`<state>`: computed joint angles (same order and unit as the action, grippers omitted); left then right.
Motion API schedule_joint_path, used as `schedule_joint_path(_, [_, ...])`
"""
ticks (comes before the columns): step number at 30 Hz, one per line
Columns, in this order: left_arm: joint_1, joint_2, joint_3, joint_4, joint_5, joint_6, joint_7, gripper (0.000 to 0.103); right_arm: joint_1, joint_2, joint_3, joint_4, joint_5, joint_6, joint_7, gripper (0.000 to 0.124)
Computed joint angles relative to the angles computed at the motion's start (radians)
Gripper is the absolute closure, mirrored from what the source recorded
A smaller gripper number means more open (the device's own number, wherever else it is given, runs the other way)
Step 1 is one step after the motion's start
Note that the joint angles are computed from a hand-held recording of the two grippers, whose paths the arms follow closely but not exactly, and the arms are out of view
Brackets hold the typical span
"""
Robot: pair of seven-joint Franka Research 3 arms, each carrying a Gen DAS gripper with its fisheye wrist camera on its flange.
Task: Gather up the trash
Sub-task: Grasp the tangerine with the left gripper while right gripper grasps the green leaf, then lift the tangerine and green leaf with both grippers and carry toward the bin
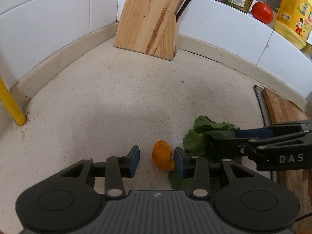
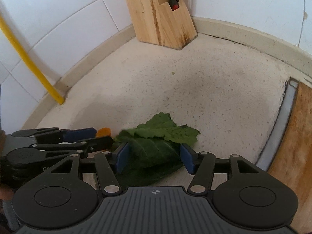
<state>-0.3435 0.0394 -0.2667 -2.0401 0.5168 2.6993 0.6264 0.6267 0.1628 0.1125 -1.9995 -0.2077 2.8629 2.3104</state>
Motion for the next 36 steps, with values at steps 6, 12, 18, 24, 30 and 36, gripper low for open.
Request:
schedule_joint_path(6, [-0.003,-0.004,0.002,0.006,0.041,-0.03,-0.038,0.087,0.024,0.024,-0.026,0.047,-0.109,-0.058,0.044,0.088])
schedule_joint_path(12, [-0.004,-0.016,-0.001,0.005,0.098,-0.053,-0.077,0.087,0.004,0.02,-0.017,0.036,-0.082,-0.014,0.036,0.109])
schedule_joint_path(18, [0.0,-0.033,-0.004,0.003,0.148,-0.067,-0.127,0.087,0.009,0.033,-0.023,0.054,-0.065,0.022,0.018,0.114])
schedule_joint_path(24, [0.002,-0.035,-0.009,0.006,0.18,-0.095,-0.159,0.087,0.025,0.053,-0.044,0.084,-0.068,0.033,0.02,0.115])
schedule_joint_path(30, [-0.001,-0.034,-0.011,0.008,0.195,-0.113,-0.178,0.087,0.035,0.063,-0.062,0.089,-0.073,0.048,0.037,0.116])
schedule_joint_path(36, [-0.002,-0.037,-0.011,0.009,0.214,-0.114,-0.2,0.087,0.021,0.061,-0.051,0.08,-0.02,0.099,0.008,0.117])
